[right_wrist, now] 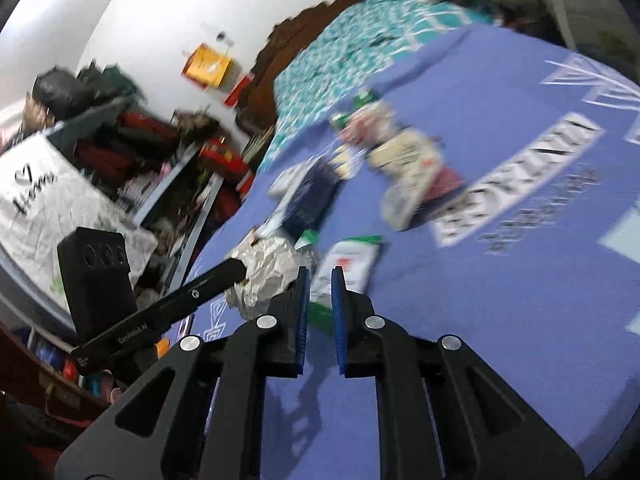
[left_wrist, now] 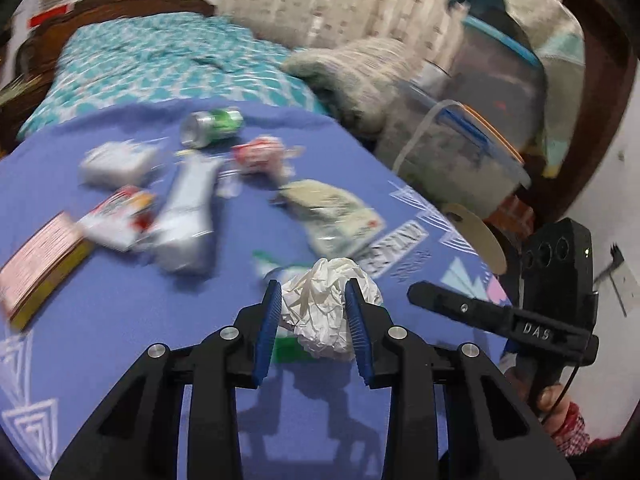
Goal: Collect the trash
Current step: 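Carry the tissue and wrapper to the beige bin and open both tools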
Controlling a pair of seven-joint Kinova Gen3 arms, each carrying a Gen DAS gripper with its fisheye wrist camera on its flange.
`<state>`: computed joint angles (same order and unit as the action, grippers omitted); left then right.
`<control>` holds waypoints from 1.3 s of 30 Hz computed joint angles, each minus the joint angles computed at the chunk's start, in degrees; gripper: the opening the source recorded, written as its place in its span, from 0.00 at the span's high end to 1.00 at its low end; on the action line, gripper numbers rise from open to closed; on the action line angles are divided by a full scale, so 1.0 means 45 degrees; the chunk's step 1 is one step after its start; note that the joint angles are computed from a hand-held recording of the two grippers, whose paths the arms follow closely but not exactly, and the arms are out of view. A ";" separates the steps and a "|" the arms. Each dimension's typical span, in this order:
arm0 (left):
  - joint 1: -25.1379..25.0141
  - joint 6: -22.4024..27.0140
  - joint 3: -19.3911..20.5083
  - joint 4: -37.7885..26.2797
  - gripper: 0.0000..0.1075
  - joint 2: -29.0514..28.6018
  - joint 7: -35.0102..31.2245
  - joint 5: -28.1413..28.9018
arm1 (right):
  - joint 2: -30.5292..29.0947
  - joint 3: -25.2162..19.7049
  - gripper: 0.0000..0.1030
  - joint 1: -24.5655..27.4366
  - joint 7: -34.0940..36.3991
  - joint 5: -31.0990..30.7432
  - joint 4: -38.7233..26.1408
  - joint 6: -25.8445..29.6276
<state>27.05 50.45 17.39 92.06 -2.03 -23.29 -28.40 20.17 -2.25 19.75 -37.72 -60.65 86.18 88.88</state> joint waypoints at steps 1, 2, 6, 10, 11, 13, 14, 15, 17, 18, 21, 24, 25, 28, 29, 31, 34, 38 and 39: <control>0.0077 0.0316 0.0136 -0.0513 0.71 0.0400 -0.0053 -0.0283 | 0.0160 0.0111 0.86 0.0104 -0.0156 0.0046 -0.0180 0.0041; 0.0185 0.0424 0.0096 -0.0804 0.71 0.0579 -0.0085 -0.0437 | 0.0282 0.0167 0.83 0.0153 -0.0352 0.0139 -0.0346 0.0031; 0.0781 0.1246 -0.0275 -0.1421 0.71 0.0857 0.0653 -0.1451 | 0.0772 -0.0027 0.24 0.0156 -0.0995 0.0539 -0.0975 0.0387; 0.0521 0.1537 -0.0666 -0.1074 0.71 0.0789 0.0922 -0.0646 | 0.0655 -0.0424 0.26 0.0073 -0.0417 0.0518 -0.0933 0.0506; 0.0406 0.1507 -0.0752 -0.0855 0.71 0.0724 0.0890 -0.0299 | 0.0762 -0.0509 0.31 -0.0144 -0.0345 0.0762 -0.1240 0.0664; 0.0217 0.1378 -0.0812 -0.0468 0.71 0.0591 0.0746 0.0199 | 0.1012 -0.0605 0.46 -0.0572 -0.0714 0.1141 -0.1657 0.0901; 0.0156 0.1336 -0.0795 -0.0296 0.71 0.0542 0.0655 0.0364 | 0.1105 -0.0653 0.49 -0.0800 -0.0971 0.1345 -0.1729 0.0946; 0.0107 0.1319 -0.0766 -0.0167 0.71 0.0534 0.0517 0.0492 | 0.1268 -0.0674 0.53 -0.1027 -0.1243 0.1573 -0.1903 0.0935; 0.0047 0.1403 -0.0715 -0.0092 0.71 0.0610 0.0290 0.0586 | 0.1455 -0.0728 0.55 -0.1452 -0.1782 0.2073 -0.2122 0.0838; 0.0025 0.1482 -0.0714 -0.0071 0.71 0.0672 0.0171 0.0628 | 0.1505 -0.0759 0.57 -0.1611 -0.1982 0.2261 -0.2115 0.0739; -0.0149 0.0954 -0.0874 0.0414 0.71 0.0491 0.0024 0.0893 | 0.1598 -0.0991 0.56 -0.1897 -0.2383 0.2264 -0.2150 0.0540; -0.0421 0.0410 -0.0896 0.0807 0.71 0.0221 -0.0248 0.1253 | 0.1765 -0.1215 0.59 -0.2183 -0.2784 0.2123 -0.2333 0.0434; -0.0483 0.0329 -0.0857 0.0856 0.71 0.0193 -0.0306 0.1297 | 0.1760 -0.1285 0.70 -0.2309 -0.2799 0.2156 -0.2336 0.0330; -0.0743 0.0020 -0.0909 0.0950 0.71 0.0009 -0.0639 0.1859 | 0.1560 -0.1441 0.87 -0.2500 -0.2740 0.2086 -0.1996 0.0220; -0.0879 -0.0230 -0.0976 0.1011 0.71 -0.0115 -0.0838 0.2235 | 0.1463 -0.1438 0.88 -0.2481 -0.2571 0.2061 -0.1918 0.0127; -0.1079 -0.0576 -0.0926 0.1007 0.71 -0.0282 -0.1038 0.2578 | 0.1178 -0.1399 0.90 -0.2242 -0.2061 0.1837 -0.1734 -0.0015; -0.1109 -0.0689 -0.0643 0.0473 0.71 -0.0049 -0.1120 0.2402 | 0.1155 -0.1075 0.91 -0.1464 -0.1524 0.1512 -0.1942 0.0218; -0.0814 -0.0913 -0.0618 -0.0927 0.71 0.1042 -0.2029 0.2838 | 0.1287 -0.0638 0.91 -0.0313 -0.1393 0.1011 -0.2340 0.0328; -0.0721 -0.1041 -0.0663 -0.1464 0.71 0.1492 -0.2497 0.3221 | 0.1323 -0.0541 0.91 0.0035 -0.1347 0.0864 -0.2423 0.0299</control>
